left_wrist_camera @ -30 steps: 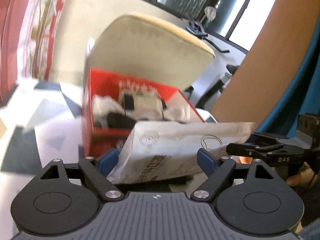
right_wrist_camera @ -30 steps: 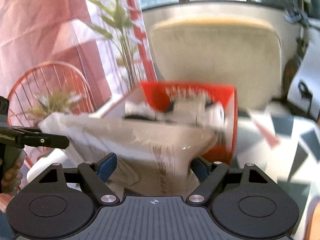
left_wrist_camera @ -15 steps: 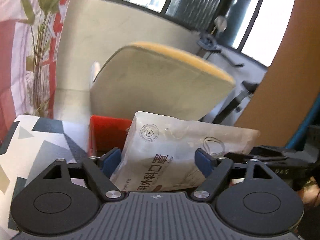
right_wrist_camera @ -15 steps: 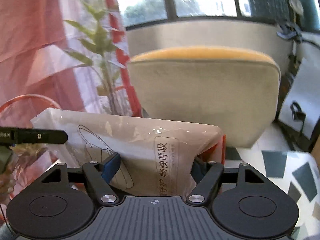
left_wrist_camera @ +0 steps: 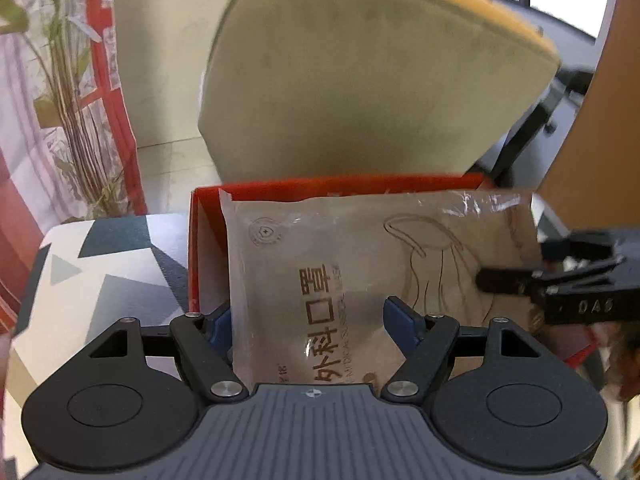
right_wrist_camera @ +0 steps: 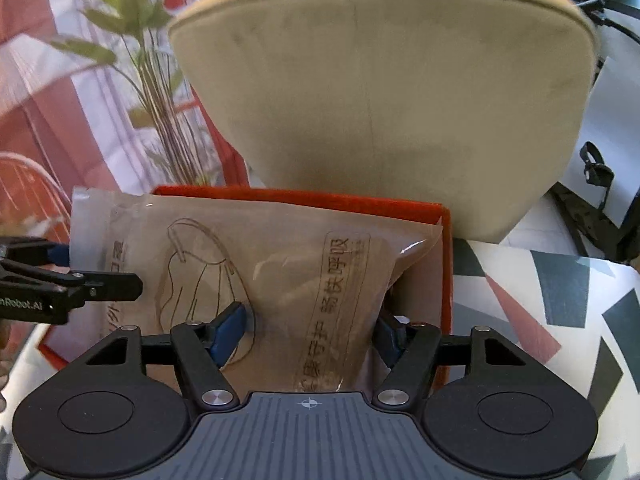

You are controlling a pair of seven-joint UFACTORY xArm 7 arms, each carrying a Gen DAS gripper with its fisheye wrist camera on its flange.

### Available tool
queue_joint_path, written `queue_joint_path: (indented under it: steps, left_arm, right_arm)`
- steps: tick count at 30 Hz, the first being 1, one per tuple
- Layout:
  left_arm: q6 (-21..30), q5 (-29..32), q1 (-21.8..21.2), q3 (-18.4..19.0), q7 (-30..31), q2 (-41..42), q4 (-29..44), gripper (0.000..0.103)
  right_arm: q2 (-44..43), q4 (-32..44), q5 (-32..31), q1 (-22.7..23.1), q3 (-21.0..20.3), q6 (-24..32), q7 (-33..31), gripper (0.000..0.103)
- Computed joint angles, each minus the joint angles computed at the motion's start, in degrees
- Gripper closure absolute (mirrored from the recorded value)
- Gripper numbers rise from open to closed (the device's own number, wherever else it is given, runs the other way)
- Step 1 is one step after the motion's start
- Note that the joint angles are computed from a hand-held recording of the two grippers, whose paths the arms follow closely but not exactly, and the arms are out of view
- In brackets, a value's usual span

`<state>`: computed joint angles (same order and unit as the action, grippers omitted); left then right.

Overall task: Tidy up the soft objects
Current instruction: 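Lift the mask package with both grippers and lower it into the box, then open both grippers to release the mask package in the box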

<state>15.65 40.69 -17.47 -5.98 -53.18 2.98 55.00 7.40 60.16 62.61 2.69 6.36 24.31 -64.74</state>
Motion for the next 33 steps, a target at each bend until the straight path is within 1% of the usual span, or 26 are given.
queue_joint_path:
  steps: [1,3,8,12,18,23,27,30,33]
  left_arm:
    - [1.73,0.03,-0.23,-0.24,1.17,0.72,0.94,0.029]
    - [4.35,-0.3,-0.77,-0.35,3.51,2.15,2.7,0.031]
    - [8.65,-0.92,-2.34,-0.05,6.63,3.91,5.2,0.031]
    - [11.14,-2.08,-3.2,0.22,9.98,6.0,7.66,0.031]
    - [12.4,-4.37,-3.99,1.11,13.14,7.92,9.27,0.031]
    - [13.54,-3.41,-5.06,1.61,13.14,8.28,9.85,0.031]
    - [12.86,-3.62,-5.01,1.77,12.97,8.05,9.55,0.031]
    - [11.89,-3.55,-4.88,1.84,12.38,7.22,8.58,0.03]
    - [11.62,-2.0,-5.03,1.87,11.11,6.27,7.68,0.03]
  right_arm:
    - [0.48,0.27,-1.07,0.29,0.01,-0.47,0.76,0.04]
    - [2.02,1.17,-3.87,0.63,0.13,-1.05,2.38,0.042]
    - [5.03,3.17,-13.59,0.94,0.8,-1.59,8.17,0.043]
    - [6.74,4.9,-21.74,1.38,1.34,-1.61,14.69,0.043]
    - [8.0,5.9,-28.96,1.19,2.25,-1.84,20.25,0.043]
    - [8.79,6.21,-34.42,1.74,2.33,-2.46,24.49,0.043]
    - [8.77,5.86,-36.97,1.64,2.69,-3.1,26.71,0.043]
    - [8.96,6.28,-38.99,1.84,2.47,-2.4,28.76,0.043]
    - [9.46,7.1,-40.87,1.96,2.19,-0.88,30.61,0.043]
